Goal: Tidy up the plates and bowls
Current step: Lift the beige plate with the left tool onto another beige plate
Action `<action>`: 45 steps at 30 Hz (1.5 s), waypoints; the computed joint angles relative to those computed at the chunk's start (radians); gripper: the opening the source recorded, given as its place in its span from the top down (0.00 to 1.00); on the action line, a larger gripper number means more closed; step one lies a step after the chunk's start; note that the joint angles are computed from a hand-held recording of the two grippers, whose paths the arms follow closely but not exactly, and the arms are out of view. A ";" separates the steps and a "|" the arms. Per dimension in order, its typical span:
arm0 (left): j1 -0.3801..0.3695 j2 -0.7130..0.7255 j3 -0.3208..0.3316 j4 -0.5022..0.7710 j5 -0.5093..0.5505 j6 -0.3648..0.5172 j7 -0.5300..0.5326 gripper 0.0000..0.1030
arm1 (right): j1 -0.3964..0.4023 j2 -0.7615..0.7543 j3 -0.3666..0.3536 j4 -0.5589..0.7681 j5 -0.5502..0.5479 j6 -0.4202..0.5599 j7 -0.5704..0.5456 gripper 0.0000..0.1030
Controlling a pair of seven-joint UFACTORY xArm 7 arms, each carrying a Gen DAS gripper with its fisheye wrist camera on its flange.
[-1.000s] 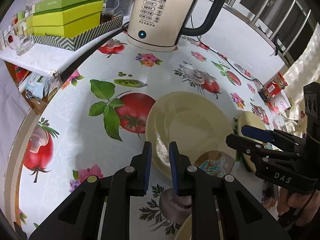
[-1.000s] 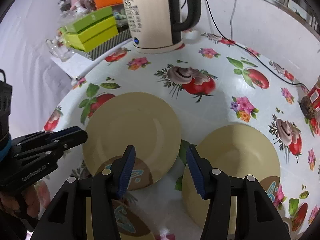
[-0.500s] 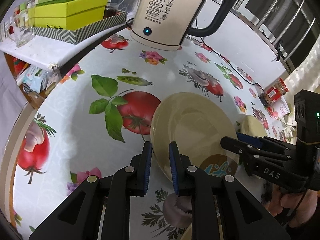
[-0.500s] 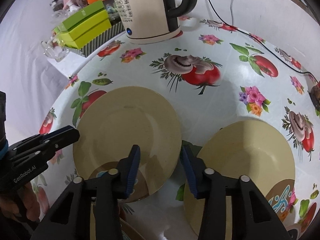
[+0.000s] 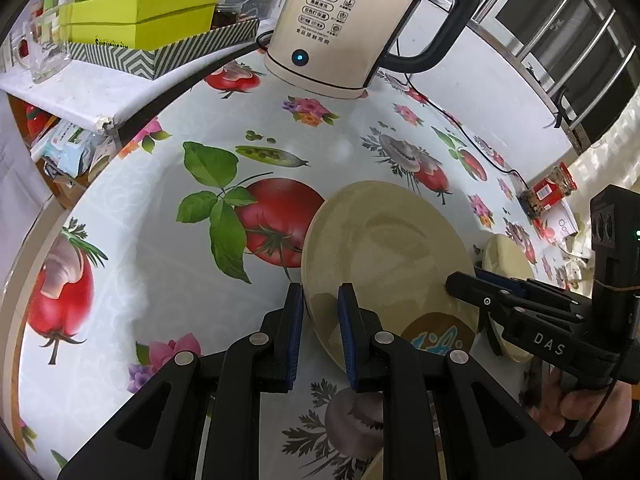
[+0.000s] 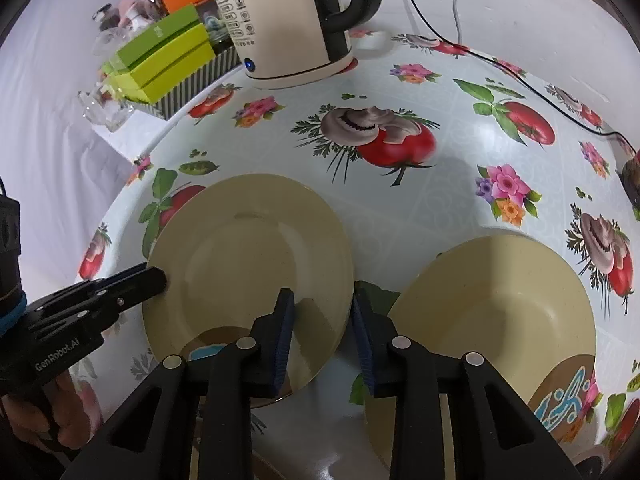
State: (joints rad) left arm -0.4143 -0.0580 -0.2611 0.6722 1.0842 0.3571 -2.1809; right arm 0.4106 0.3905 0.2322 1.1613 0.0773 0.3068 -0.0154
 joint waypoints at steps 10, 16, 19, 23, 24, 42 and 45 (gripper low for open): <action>-0.006 -0.062 -0.036 -0.017 -0.101 0.049 0.073 0.82 | 0.006 -0.054 0.008 -0.039 0.011 -0.002 -0.001 0.74; -0.024 -0.093 -0.078 -0.015 -0.175 0.096 0.122 0.82 | 0.003 -0.117 0.018 -0.105 0.033 -0.005 -0.006 0.74; -0.037 -0.101 -0.097 -0.009 -0.210 0.118 0.144 0.82 | -0.001 -0.155 0.023 -0.150 0.053 -0.007 -0.014 0.74; -0.058 -0.098 -0.117 0.002 -0.249 0.145 0.165 0.82 | -0.006 -0.213 0.032 -0.218 0.095 -0.012 -0.035 0.74; -0.063 -0.096 -0.121 0.004 -0.255 0.148 0.165 0.82 | -0.005 -0.229 0.032 -0.237 0.103 -0.014 -0.039 0.74; -0.173 -0.058 -0.149 0.039 -0.311 0.205 0.125 0.82 | 0.042 -0.411 0.002 -0.458 0.203 -0.005 -0.080 0.74; -0.190 -0.052 -0.153 0.041 -0.315 0.207 0.113 0.82 | 0.053 -0.435 -0.002 -0.489 0.215 -0.003 -0.082 0.74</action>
State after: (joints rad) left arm -0.6038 -0.1098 -0.4141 0.7136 0.7693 0.5638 -2.0677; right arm 0.4639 -0.0443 0.2301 0.6722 0.2926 0.3040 -0.0975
